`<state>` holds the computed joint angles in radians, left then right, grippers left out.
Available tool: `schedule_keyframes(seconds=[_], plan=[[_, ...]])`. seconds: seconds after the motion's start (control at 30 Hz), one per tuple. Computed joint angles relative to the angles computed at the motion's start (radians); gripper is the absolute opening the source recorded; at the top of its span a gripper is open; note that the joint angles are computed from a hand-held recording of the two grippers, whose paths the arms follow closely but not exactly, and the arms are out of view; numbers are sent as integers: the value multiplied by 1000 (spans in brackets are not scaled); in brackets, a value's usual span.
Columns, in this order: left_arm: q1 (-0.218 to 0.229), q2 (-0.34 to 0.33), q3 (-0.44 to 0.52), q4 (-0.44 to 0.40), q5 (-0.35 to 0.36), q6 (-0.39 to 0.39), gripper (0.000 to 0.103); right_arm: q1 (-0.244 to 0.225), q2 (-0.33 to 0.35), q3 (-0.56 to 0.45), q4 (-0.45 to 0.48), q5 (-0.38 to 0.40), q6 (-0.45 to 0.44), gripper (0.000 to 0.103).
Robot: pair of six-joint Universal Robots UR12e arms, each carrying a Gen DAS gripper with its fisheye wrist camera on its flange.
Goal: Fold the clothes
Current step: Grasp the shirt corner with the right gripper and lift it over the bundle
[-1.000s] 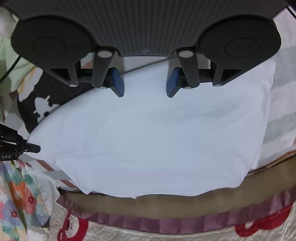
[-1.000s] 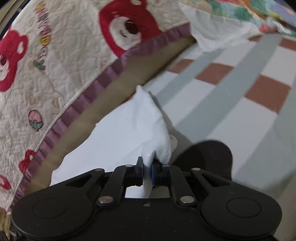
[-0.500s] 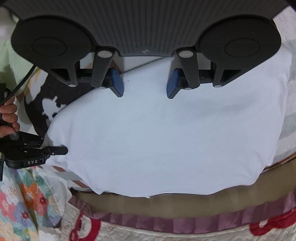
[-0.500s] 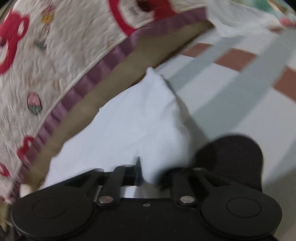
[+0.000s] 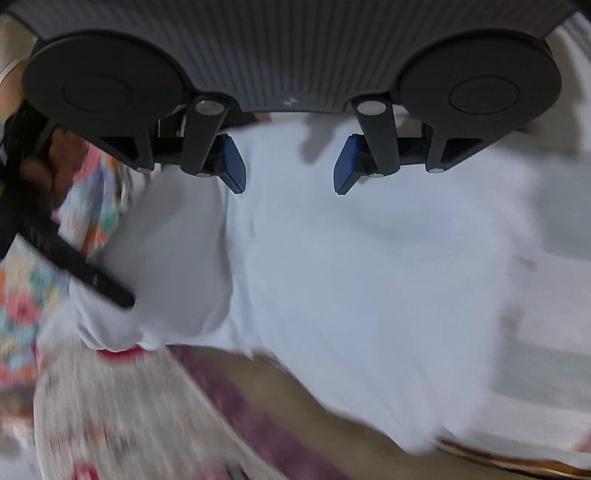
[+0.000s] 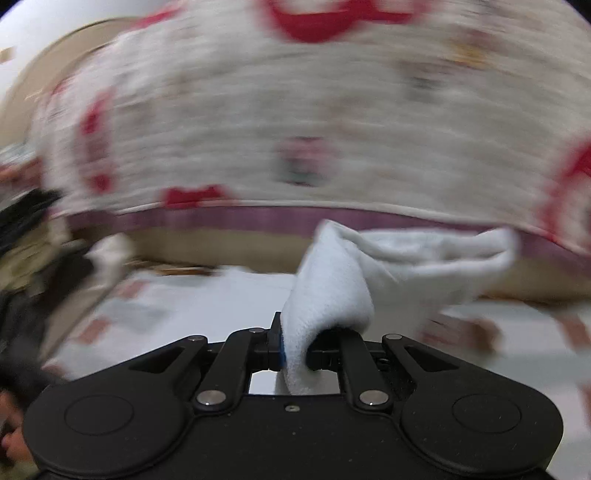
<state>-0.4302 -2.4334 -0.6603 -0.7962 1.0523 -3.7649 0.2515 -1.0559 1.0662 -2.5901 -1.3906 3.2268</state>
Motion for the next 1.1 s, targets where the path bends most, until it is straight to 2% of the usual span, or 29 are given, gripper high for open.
schedule_keyframes(seconds=[0.03,0.07,0.13,0.17,0.2,0.3,0.37,0.47,0.57,0.7,0.77,0.83,0.9,1.03,1.1], plan=[[4,18,-30,-8,23,1,51,7,22,-32,26,48,-15,12],[8,31,-39,-51,47,11,51,15,48,-67,60,101,-27,12],[14,58,-71,-102,96,19,49,29,89,-114,131,165,-42,12],[11,64,-82,-107,138,24,47,36,103,-129,172,167,-57,12],[12,65,-88,-104,147,24,44,44,118,-146,214,167,-72,12],[14,68,-100,-68,144,-13,44,65,166,-204,339,168,-112,12],[12,75,-106,-77,163,-2,43,68,163,-188,328,165,-93,12],[25,82,-127,-67,133,-50,43,72,157,-172,313,150,-89,12],[32,88,-151,-24,110,-115,43,77,153,-173,312,123,-135,12],[43,96,-175,28,93,-180,44,96,147,-178,261,97,-215,13],[42,97,-175,31,95,-185,44,99,151,-198,282,104,-227,13],[41,97,-175,34,97,-190,44,102,154,-199,289,81,-217,13],[39,98,-175,36,99,-195,45,106,160,-207,329,61,-247,13],[41,100,-191,67,107,-213,45,128,158,-192,298,4,-337,13],[46,104,-206,104,88,-247,46,129,161,-195,283,16,-320,13]])
